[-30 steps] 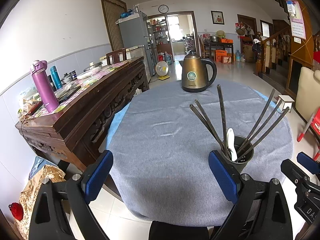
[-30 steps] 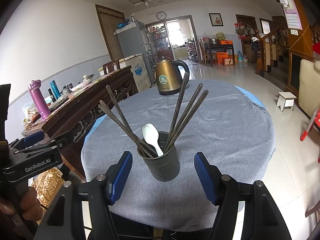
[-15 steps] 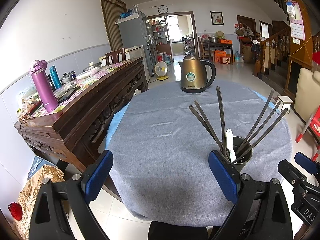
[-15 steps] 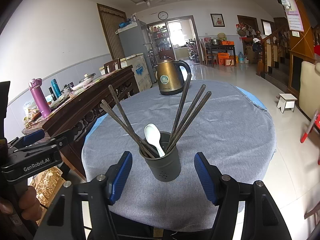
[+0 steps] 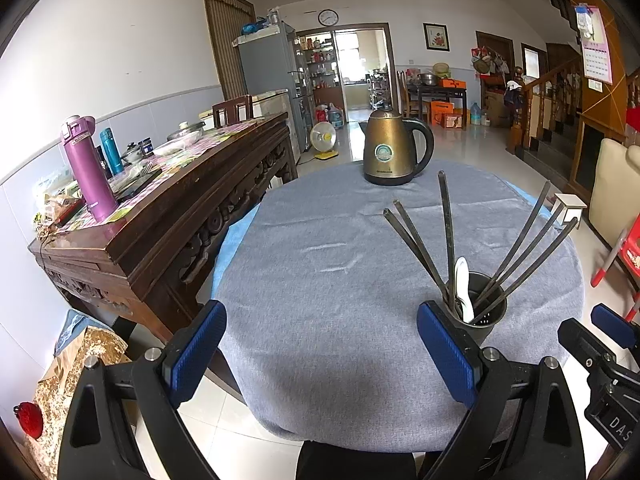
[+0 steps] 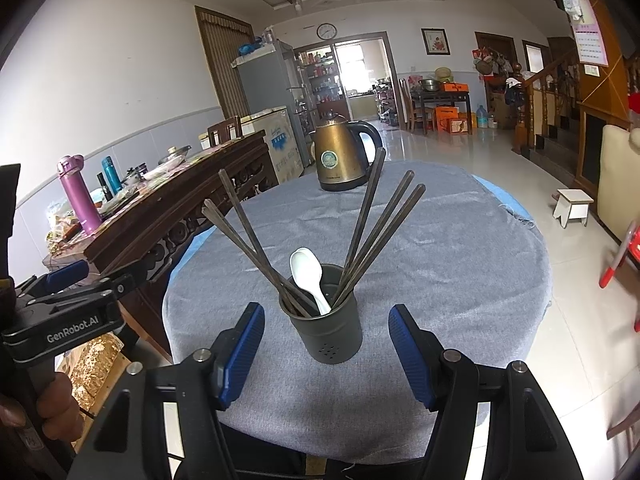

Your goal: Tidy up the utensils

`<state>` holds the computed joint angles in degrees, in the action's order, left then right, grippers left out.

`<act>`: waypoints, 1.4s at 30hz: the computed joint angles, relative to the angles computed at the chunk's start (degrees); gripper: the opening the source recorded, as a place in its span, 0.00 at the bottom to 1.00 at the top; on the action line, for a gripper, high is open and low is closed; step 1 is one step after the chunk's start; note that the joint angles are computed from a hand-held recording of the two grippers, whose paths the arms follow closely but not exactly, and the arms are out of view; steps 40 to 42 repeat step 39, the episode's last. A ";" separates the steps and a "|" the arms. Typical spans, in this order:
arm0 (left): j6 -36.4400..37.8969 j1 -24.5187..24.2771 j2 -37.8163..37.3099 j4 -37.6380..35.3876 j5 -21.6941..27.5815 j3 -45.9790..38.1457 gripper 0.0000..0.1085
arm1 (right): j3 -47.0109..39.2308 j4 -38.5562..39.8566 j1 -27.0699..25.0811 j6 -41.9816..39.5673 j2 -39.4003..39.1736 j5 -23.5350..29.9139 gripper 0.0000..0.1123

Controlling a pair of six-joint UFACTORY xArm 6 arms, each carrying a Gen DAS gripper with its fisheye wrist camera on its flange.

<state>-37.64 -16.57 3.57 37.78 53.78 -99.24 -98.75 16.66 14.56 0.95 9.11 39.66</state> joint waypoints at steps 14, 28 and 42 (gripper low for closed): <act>-0.79 0.63 -0.86 0.01 -0.50 1.18 0.88 | -1.68 -2.35 0.56 2.68 0.86 1.37 0.61; -1.49 0.99 -1.50 0.83 -0.62 1.57 0.88 | -2.56 -2.15 0.62 2.40 1.11 1.92 0.61; -0.36 3.01 -0.27 -2.73 -3.11 1.40 0.88 | -4.09 -1.88 0.19 2.60 2.98 2.90 0.61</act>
